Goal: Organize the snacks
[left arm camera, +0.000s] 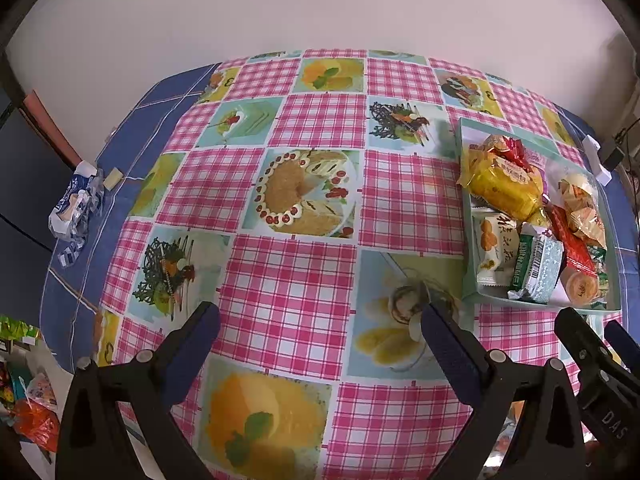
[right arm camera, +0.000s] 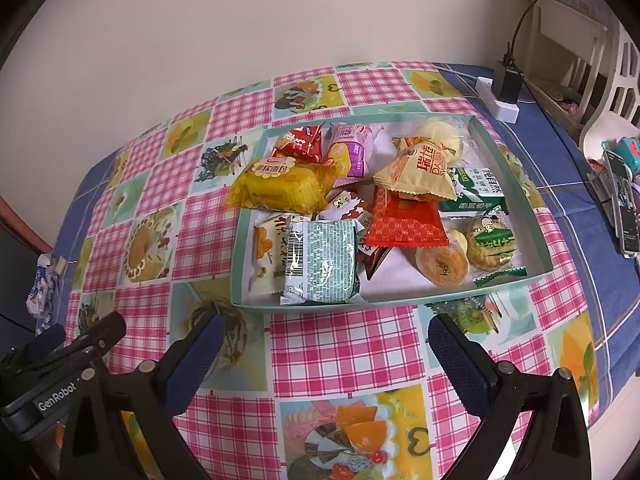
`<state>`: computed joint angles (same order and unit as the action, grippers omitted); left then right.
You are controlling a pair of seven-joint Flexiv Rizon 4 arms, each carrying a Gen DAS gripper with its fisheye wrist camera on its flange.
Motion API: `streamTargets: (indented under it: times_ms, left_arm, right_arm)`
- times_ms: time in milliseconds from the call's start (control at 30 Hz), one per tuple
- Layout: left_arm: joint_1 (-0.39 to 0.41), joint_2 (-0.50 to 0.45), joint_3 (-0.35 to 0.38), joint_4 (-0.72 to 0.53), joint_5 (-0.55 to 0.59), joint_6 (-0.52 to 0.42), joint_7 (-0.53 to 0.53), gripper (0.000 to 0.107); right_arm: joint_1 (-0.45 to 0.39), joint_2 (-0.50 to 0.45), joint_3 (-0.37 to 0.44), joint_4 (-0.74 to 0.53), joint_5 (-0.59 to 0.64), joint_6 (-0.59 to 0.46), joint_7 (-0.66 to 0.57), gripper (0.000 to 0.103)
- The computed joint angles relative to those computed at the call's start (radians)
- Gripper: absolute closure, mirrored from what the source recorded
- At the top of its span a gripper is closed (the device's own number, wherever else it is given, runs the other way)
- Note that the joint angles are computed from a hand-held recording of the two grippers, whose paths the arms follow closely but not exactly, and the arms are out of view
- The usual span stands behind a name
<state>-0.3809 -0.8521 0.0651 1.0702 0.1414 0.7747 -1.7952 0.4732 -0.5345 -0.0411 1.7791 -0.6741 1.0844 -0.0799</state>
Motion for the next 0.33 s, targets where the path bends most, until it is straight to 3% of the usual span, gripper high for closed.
streamTargets:
  times_ms: [333]
  left_arm:
    - [0.014,0.018,-0.016,0.044,-0.024,0.065,0.004,0.006]
  right_arm:
    - [0.0,0.0,0.0,0.0,-0.001,0.0,0.001,0.0]
